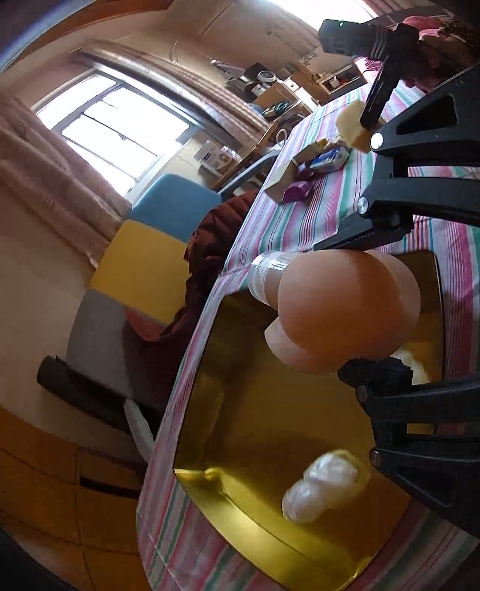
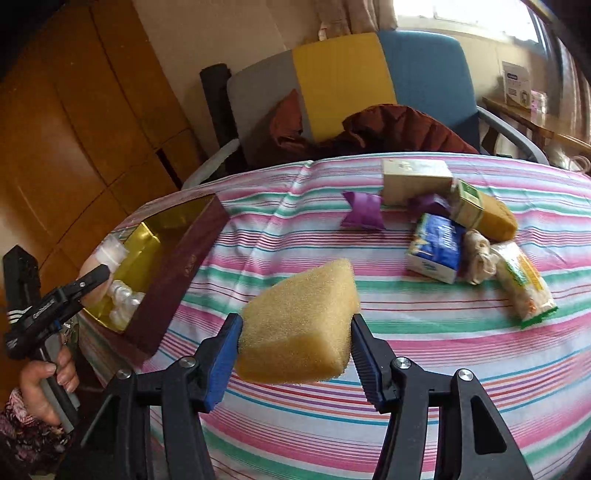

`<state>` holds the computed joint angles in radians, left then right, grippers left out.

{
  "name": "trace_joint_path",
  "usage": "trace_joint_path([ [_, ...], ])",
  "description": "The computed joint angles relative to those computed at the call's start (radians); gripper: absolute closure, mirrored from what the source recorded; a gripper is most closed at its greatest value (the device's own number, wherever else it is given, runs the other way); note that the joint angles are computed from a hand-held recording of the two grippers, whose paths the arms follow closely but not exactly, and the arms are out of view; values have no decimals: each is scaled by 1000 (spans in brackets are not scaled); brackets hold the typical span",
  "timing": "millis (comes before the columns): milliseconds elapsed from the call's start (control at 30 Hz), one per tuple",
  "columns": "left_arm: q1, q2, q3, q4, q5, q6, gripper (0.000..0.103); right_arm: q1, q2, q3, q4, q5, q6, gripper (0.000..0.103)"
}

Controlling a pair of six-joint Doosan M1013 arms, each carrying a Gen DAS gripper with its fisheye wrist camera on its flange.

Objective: Organize objects
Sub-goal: 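Lower the baby bottle into the gold tray and open the left tool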

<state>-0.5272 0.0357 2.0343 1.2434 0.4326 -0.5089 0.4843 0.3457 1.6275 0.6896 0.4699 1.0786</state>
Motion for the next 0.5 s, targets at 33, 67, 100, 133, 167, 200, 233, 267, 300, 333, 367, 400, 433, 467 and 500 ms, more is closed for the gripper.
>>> trace_joint_path([
  [33,12,-3,6,-27,5,10,56,10,1,-4,26,1,-26,44],
  [67,23,-4,10,-60,3,32,56,22,2,-11,42,3,-47,44],
  [100,35,-5,13,-107,1,67,56,34,3,-18,43,2,-56,44],
  [133,41,-5,17,-132,4,78,56,45,4,-24,47,2,-69,44],
  [167,51,-4,22,-148,-1,78,56,55,7,-31,65,4,-91,44],
  [200,58,-4,27,-165,-10,82,56,62,8,-36,96,12,-122,44],
  [233,65,-3,31,-190,-20,90,56,68,11,-43,120,22,-144,44],
  [267,63,-3,31,-183,-14,85,55,76,14,-49,140,30,-161,44],
  [300,60,-1,28,-187,-3,101,55,82,17,-54,164,36,-183,44],
  [333,59,1,24,-202,3,128,55,90,20,-60,176,41,-197,44],
  [367,57,3,20,-211,10,144,55,97,23,-64,179,43,-204,44],
  [400,53,6,16,-225,24,162,54,104,27,-70,177,47,-206,44],
  [433,48,11,10,-247,44,190,54,110,31,-76,180,52,-208,44],
  [467,42,16,1,-270,69,226,53,113,35,-81,187,61,-212,44],
  [500,39,23,-10,-300,90,270,49,116,38,-86,189,69,-212,44],
])
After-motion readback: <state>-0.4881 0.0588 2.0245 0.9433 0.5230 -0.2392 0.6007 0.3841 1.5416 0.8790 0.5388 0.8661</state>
